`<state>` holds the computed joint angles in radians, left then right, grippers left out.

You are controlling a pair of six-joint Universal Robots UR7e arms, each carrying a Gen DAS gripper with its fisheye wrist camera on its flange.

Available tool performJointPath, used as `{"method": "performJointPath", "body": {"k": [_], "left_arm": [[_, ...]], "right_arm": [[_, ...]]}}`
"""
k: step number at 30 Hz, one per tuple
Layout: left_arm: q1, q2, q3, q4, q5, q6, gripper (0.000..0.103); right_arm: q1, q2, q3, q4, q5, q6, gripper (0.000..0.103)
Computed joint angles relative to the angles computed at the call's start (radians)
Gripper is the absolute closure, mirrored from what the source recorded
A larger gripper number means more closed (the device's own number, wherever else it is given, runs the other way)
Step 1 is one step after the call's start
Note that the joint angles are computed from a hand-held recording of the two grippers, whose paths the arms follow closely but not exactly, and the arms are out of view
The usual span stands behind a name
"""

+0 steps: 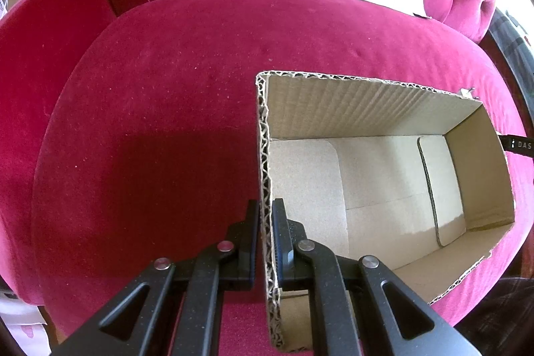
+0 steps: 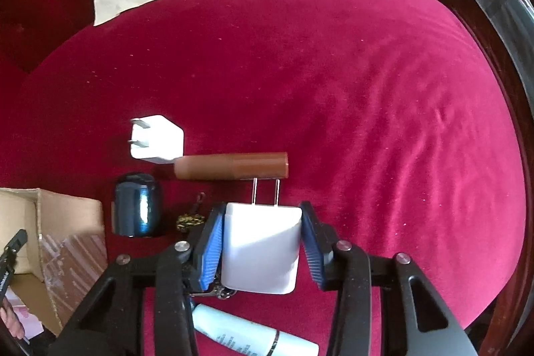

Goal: Organize rigid objects
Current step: 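Grasp the white wall charger with the right gripper while the left gripper holds the box, then carry the white charger into the box and open the right gripper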

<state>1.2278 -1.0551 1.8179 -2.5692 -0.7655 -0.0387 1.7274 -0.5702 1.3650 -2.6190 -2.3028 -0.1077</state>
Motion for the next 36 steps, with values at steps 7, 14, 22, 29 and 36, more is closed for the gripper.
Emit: {"method": "performJointPath", "body": {"k": [7,14,22,29,36], "left_arm": [[-0.001,0.003,0.002,-0.01,0.002,0.003,0.095],[-0.001,0.006,-0.004,-0.004,0.003,-0.002,0.095],[-0.001,-0.003,0.005,-0.006,0.003,-0.002,0.095],[-0.002,0.0,0.003,-0.007,0.006,-0.006,0.095],[-0.001,0.006,0.0,-0.012,0.005,-0.003,0.095]], "right_arm": [[0.009,-0.014,0.0,-0.015,-0.004,-0.01,0.057],[0.034,-0.033,-0.003,-0.031,0.0,-0.024,0.057],[0.091,-0.045,0.037,-0.09,0.018,-0.055,0.057],[0.134,-0.053,0.047,-0.103,0.054,-0.07,0.057],[0.179,-0.04,0.067,-0.125,0.102,-0.097,0.057]]}}
